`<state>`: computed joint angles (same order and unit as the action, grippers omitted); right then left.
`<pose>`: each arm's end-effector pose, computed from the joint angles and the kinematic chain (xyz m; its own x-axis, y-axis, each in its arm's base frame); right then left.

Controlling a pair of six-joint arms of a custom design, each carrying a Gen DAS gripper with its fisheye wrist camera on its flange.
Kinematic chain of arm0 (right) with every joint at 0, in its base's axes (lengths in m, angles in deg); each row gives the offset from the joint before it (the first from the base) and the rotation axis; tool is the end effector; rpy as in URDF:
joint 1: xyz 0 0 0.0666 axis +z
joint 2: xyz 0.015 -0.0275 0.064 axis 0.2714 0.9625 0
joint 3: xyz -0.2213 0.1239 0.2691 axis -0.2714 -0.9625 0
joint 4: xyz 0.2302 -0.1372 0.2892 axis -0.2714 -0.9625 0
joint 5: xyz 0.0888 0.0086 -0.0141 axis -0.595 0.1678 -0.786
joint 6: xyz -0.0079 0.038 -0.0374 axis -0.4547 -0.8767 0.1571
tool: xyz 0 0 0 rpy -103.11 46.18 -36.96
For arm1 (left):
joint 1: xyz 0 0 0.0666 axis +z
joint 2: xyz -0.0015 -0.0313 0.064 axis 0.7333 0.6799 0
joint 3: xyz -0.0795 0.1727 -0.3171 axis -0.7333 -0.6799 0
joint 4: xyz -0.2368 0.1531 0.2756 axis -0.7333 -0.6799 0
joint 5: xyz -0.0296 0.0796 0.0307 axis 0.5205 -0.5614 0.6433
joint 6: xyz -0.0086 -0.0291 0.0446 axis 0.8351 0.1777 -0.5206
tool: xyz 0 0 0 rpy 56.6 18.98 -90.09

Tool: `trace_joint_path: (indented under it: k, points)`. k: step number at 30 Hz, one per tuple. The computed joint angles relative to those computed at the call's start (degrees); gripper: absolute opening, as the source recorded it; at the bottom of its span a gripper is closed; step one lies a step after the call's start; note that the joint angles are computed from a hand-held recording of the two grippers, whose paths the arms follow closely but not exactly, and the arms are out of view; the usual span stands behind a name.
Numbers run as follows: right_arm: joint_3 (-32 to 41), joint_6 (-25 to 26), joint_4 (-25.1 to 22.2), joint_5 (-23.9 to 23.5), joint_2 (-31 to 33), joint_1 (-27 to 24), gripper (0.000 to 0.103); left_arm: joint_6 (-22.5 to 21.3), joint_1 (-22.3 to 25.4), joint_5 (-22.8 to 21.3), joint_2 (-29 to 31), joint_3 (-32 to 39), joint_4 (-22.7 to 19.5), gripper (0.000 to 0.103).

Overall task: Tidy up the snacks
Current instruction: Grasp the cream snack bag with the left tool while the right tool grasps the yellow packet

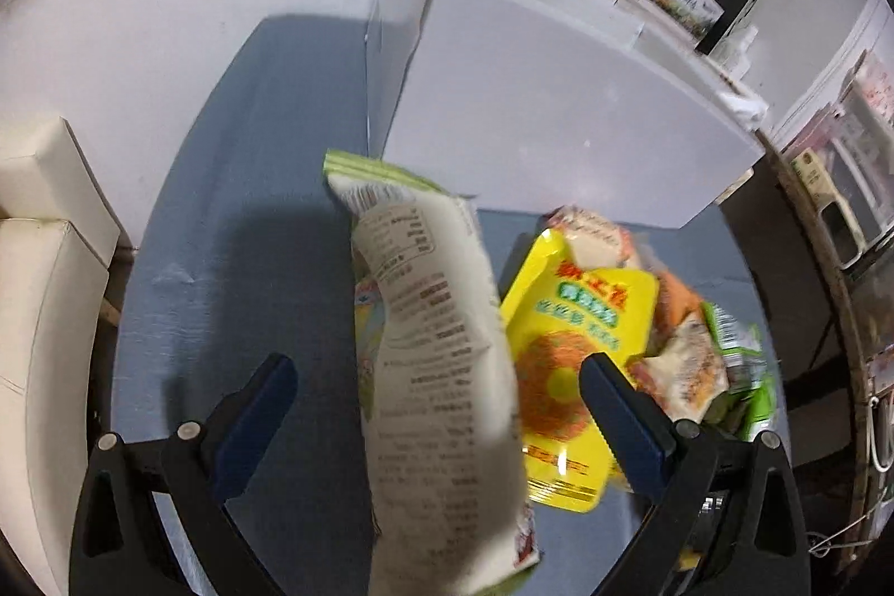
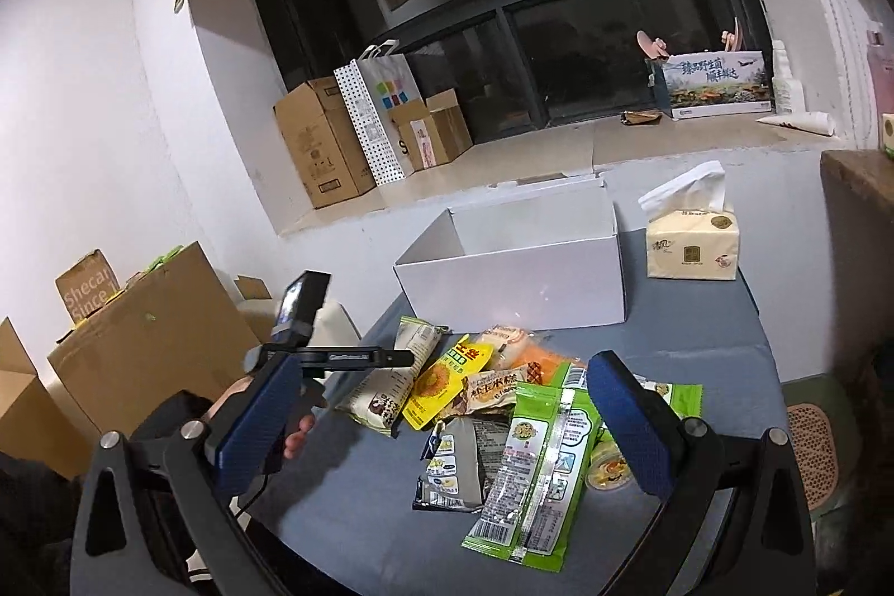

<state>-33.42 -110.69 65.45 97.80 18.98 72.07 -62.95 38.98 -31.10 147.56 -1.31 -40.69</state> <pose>0.2113 0.2918 0.3911 -0.4947 0.0998 -0.8633 -0.3782 0.8697 0.3172 0.4295 -0.0721 0.3072 -0.8840 -0.0136 -0.4673 0.1491 0.9392 -0.3094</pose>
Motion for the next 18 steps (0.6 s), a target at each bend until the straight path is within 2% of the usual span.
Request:
trace_joint_path:
  k: [1,2,3,6,9,12,18]
  points:
    - [0.1,-0.1,-0.3,0.1,0.2,0.0,0.103,-0.5,-0.1,1.0,0.5,-0.1,0.0,0.081]
    - [0.3,-0.2,-0.5,0.3,0.4,0.1,0.103,-0.7,-0.3,0.9,0.7,0.0,-0.4,0.062]
    - [0.4,-0.3,-0.9,0.3,0.6,0.1,0.103,-1.3,-0.9,-1.4,0.1,-0.3,-0.1,0.056]
    - [0.9,-0.1,-1.4,0.3,1.2,0.2,0.103,-2.3,-1.3,-1.9,-1.3,-0.8,0.0,0.043]
    - [1.4,0.3,-1.5,-0.4,2.1,0.1,0.103,-2.8,-1.3,-2.7,-5.2,-2.8,1.4,0.04]
    - [3.9,0.8,-4.5,-0.9,5.5,-0.7,0.103,-3.5,-0.9,-2.8,-12.1,-6.2,3.4,0.04]
    - [14.9,4.6,-12.7,-10.0,19.8,-5.1,0.103,-5.0,1.6,-0.1,-23.8,-9.8,3.5,0.04]
